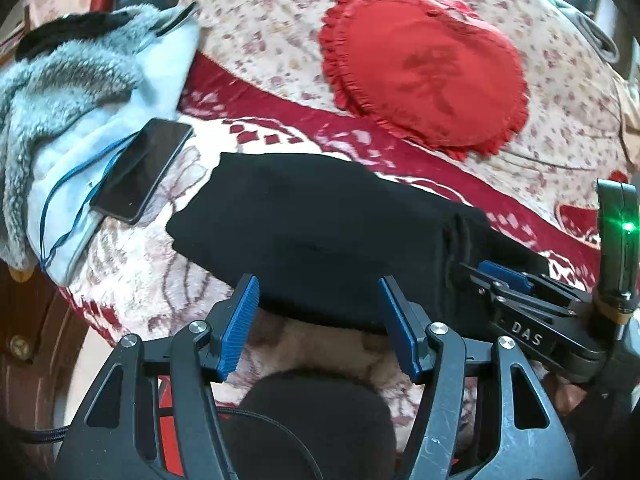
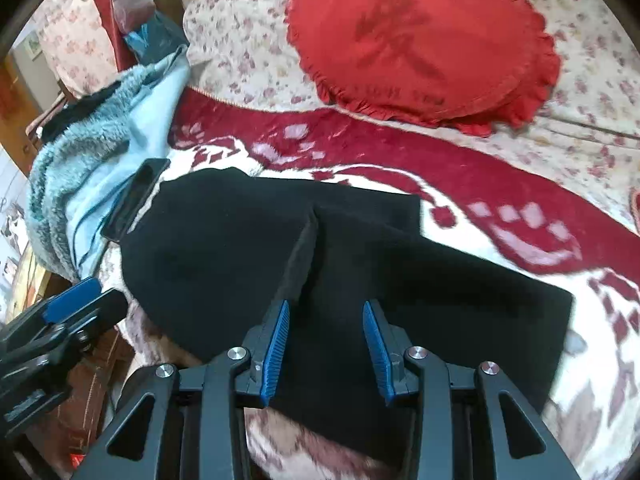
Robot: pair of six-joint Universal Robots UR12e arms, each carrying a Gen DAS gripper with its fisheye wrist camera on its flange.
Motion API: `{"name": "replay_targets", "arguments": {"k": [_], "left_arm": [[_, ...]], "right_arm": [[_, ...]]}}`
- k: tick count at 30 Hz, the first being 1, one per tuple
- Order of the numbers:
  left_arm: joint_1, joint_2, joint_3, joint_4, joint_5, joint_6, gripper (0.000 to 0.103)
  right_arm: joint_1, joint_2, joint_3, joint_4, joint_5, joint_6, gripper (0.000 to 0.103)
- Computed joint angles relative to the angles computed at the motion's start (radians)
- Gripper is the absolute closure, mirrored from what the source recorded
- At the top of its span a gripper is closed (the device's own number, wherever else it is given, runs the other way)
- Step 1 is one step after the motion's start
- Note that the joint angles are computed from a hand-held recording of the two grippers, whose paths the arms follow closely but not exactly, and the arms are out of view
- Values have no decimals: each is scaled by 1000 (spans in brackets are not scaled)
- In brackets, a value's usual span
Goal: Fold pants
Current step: 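Grasp the leg end of the black pants with the right gripper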
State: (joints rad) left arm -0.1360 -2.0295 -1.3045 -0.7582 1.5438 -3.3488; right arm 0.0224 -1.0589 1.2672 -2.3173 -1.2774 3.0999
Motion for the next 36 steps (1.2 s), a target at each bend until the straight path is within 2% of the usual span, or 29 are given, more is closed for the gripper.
{"name": "replay_targets", "arguments": {"k": [3,6,12,16,18,21,26,27,29,36], "left_arm": [[6,-7,7,-14,-4,-14,42],[12,-10,7,-18,-14,-27,42],[39,-5,0,-23,-67,-74,42],[42,-1,-5,-23,-50,-82,42],[41,0,-8,-20,-44,-84,42],[40,0,-11,-19,-35,-87,42],[37,-2,-11,-20,-21,-79,42],[37,-2,-11,-20,-19,-76,42],[38,-3,-8,-26,-11,-74,42],[51,0,-19,-21,-30,-101,42]], "right_arm": [[15,25,-26,-26,-13,-20,66],[24,46,-60,-14,-28,-39,66],[10,47,-78,-18,68,-23,64],[14,37,-58,-32,25,-13,63],[5,25,-29,-60,46,27,63],[1,9,-5,-77,39,37,63],[9,18,-24,-7,-7,-14,61],[11,20,-21,-17,-8,-30,63],[9,22,-14,-55,7,-37,78],[13,36,-48,-31,12,-7,77]]}}
